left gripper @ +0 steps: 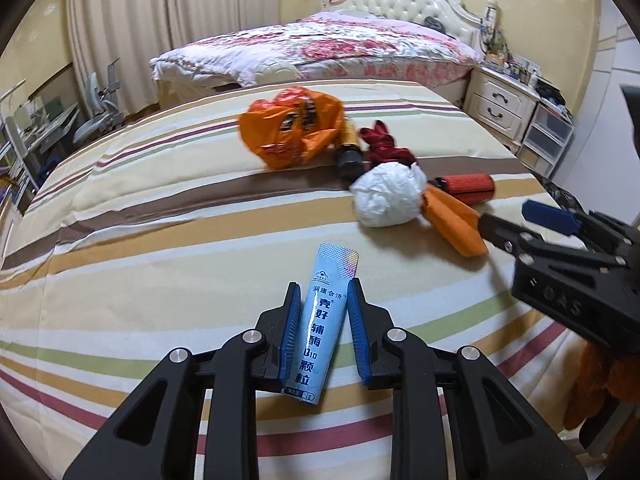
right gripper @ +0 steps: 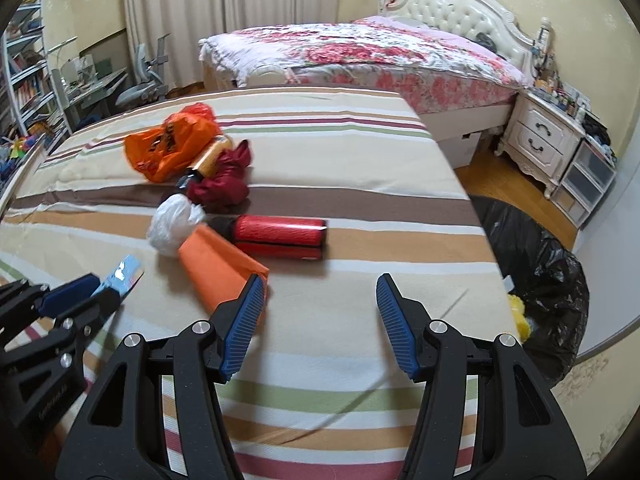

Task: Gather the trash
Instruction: 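Close the right gripper on the orange foam piece while the left holds the blue tube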

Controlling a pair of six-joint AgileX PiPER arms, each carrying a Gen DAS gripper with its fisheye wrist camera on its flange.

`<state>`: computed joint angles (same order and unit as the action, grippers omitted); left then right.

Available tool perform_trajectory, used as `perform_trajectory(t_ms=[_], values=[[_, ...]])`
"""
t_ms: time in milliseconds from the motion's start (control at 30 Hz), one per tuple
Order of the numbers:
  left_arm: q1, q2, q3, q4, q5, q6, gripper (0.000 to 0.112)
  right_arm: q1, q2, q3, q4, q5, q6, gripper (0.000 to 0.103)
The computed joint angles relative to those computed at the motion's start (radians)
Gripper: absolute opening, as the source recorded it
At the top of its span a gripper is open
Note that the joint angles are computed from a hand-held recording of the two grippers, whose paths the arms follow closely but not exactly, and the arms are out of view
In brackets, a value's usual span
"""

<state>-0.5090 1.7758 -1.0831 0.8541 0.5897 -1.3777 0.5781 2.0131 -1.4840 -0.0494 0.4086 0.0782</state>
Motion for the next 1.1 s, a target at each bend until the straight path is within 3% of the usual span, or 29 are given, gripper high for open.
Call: perform_trajectory(t_ms=[67, 167, 367, 633, 733, 833, 1100], values=[[0.015, -0.015, 0.022, 0.005, -0.005, -0.021, 0.025, 0.008, -0.005, 0.007, 0.072, 0.01, -0.076, 0.057], [0.034, -0.033, 0.045, 0.013, -0.008, -0.045, 0.025, 0.021, -0.026, 0.033, 0.038, 0.0, -0.045, 0.057], [0.053, -0.06, 0.082, 0.042, -0.016, -0.095, 0.025, 0.019, -0.058, 0.051, 0.122, -0.017, -0.098, 0.057], [0.061, -0.065, 0.093, 0.051, -0.026, -0.115, 0.025, 0.059, -0.006, -0.027, 0.171, 0.007, -0.163, 0.057], [0.07, -0.069, 0.099, 0.049, -0.037, -0.118, 0.025, 0.068, 0.016, -0.053, 0.164, 0.026, -0.162, 0.053], [0.071, -0.071, 0.102, 0.055, -0.039, -0.126, 0.025, 0.068, 0.033, -0.072, 0.183, 0.056, -0.181, 0.037], [0.068, -0.075, 0.11, 0.08, -0.041, -0.152, 0.025, 0.061, -0.015, -0.01, 0.195, 0.016, -0.192, 0.035]])
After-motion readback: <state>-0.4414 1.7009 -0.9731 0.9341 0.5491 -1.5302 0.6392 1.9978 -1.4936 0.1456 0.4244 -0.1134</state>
